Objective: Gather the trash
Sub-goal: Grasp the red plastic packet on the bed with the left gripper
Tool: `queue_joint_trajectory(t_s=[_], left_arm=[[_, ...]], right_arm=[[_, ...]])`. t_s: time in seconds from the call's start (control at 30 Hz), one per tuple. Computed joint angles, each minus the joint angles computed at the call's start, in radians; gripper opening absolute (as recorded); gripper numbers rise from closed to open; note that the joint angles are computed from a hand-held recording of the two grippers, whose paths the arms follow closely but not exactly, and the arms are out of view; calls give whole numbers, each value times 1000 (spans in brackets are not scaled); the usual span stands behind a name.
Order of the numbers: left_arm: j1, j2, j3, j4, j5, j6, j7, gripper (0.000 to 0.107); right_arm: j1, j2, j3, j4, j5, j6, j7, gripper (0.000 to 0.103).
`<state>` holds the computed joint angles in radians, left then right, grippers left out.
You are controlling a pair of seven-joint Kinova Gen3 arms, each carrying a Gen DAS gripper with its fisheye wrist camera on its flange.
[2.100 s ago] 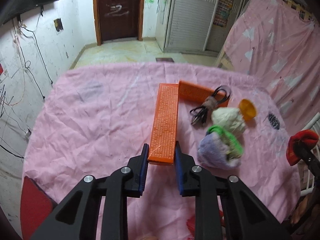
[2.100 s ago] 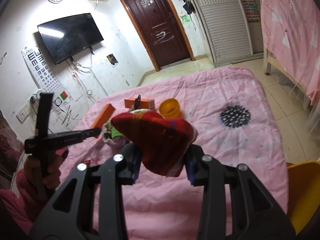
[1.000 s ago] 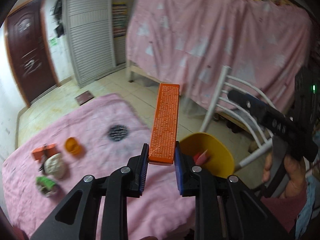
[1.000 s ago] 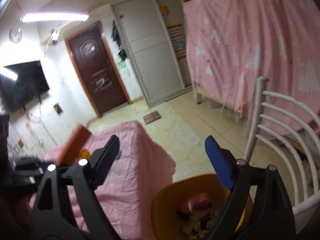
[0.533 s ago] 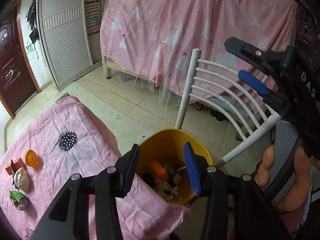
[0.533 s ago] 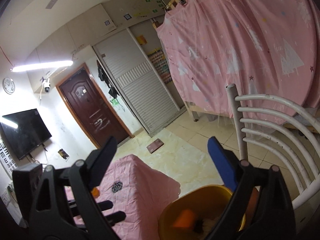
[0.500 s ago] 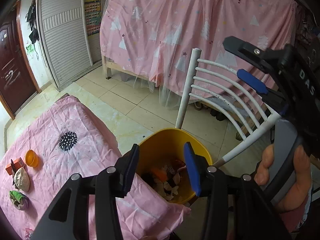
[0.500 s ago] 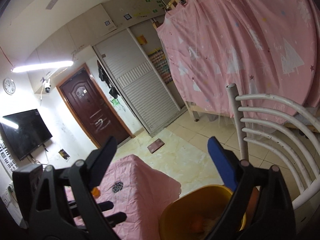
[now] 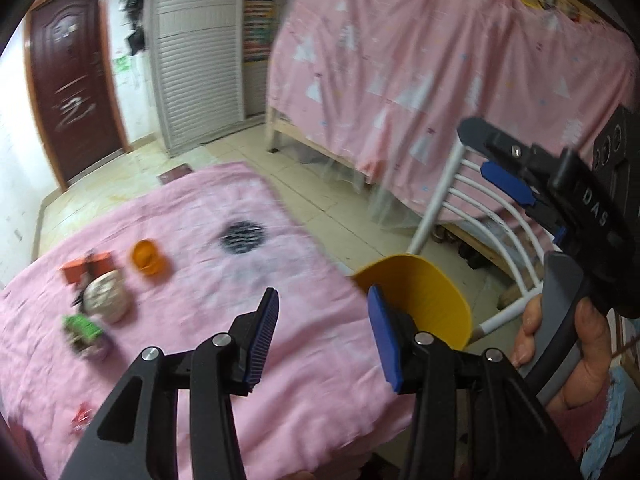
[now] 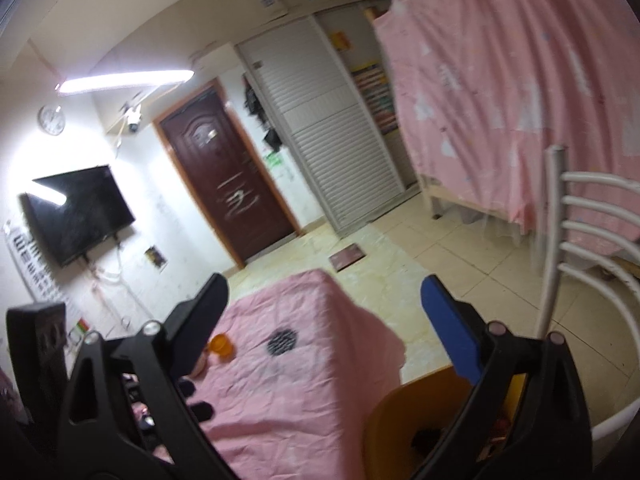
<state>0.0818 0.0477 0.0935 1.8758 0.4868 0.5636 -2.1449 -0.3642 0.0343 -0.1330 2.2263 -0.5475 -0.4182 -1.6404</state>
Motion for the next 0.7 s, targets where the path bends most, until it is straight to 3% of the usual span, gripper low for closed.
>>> queue_joint_trajectory(t_s=[0.27,0.43,0.7], left_arm=[[-111,-73,-112,71,26,-16,-58,51],[-189,-68,-171,80,48,2,-91,52],[-305,-24,-197,89,159,65,-250,52]], right_arm=[[-67,101,-8,-131,137,109,-32,93],[-112,179,-15,-231,230,200,-57,93],[-181,270,13,-341,321,299,-126,93]])
